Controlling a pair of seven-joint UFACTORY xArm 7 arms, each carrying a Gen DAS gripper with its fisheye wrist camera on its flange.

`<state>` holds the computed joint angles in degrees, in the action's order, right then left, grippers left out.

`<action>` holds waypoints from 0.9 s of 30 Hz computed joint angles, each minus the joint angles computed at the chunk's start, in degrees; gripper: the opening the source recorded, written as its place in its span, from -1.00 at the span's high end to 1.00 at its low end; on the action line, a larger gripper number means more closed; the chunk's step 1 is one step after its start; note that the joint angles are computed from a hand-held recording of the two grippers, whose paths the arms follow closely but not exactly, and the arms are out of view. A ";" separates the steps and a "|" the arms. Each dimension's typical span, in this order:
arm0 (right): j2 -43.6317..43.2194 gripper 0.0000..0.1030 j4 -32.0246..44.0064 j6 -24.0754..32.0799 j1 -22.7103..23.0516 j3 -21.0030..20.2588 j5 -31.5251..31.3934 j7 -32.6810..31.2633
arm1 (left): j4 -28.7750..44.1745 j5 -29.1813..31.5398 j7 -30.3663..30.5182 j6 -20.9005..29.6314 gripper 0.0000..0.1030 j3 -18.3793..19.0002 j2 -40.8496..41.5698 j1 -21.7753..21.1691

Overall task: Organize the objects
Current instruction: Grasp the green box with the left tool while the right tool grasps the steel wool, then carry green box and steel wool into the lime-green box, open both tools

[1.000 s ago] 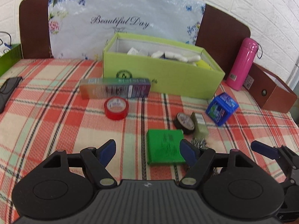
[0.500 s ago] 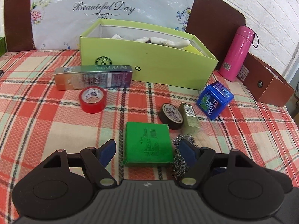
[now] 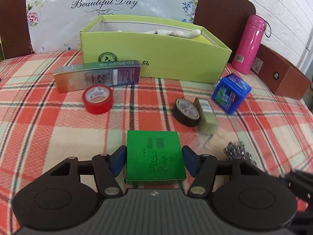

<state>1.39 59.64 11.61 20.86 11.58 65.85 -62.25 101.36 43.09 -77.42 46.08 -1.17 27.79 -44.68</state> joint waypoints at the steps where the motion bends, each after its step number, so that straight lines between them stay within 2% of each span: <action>1: -0.04 0.30 0.01 0.46 0.00 0.04 0.08 -0.34 | -1.28 0.09 0.14 0.54 -0.24 -0.12 -1.03 -0.26; 6: 0.72 0.16 0.35 -1.06 0.46 0.57 -1.31 0.93 | -6.49 1.27 -1.69 1.67 -0.32 -1.56 -4.87 -0.47; 7: 0.77 0.16 0.35 -1.33 0.48 0.68 -1.56 1.43 | -6.57 1.55 -2.17 2.59 -0.40 -1.81 -4.98 -0.53; 15: 1.91 0.07 1.02 -2.32 0.27 1.42 -2.44 3.07 | -7.39 3.57 -5.09 1.95 -0.41 -2.82 -5.13 0.55; 16: 2.29 0.08 1.20 -2.27 0.20 1.52 -2.71 3.54 | -7.22 3.82 -5.30 2.18 -0.41 -2.76 -4.99 0.43; 17: 2.55 0.22 1.31 -1.87 0.13 1.52 -3.79 4.98 | -7.30 4.05 -5.38 2.07 -0.35 -2.76 -5.00 0.41; 19: 2.53 0.28 1.34 -1.48 -0.22 1.91 -3.09 4.59 | -8.00 4.64 -5.74 1.25 -0.23 -2.72 -5.41 0.49; 22: 2.08 0.31 1.28 -1.08 -0.38 2.03 -3.68 4.65 | -9.31 4.32 -6.64 -0.59 -0.22 -2.98 -6.46 1.23; 27: 1.49 0.31 3.57 0.58 -0.62 1.80 3.06 -1.29 | -9.75 6.67 -8.02 -4.12 -0.22 -2.91 -7.80 1.73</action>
<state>2.88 63.21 12.19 20.24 13.39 68.91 -63.54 91.62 49.76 -85.44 41.96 -4.07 19.99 -42.96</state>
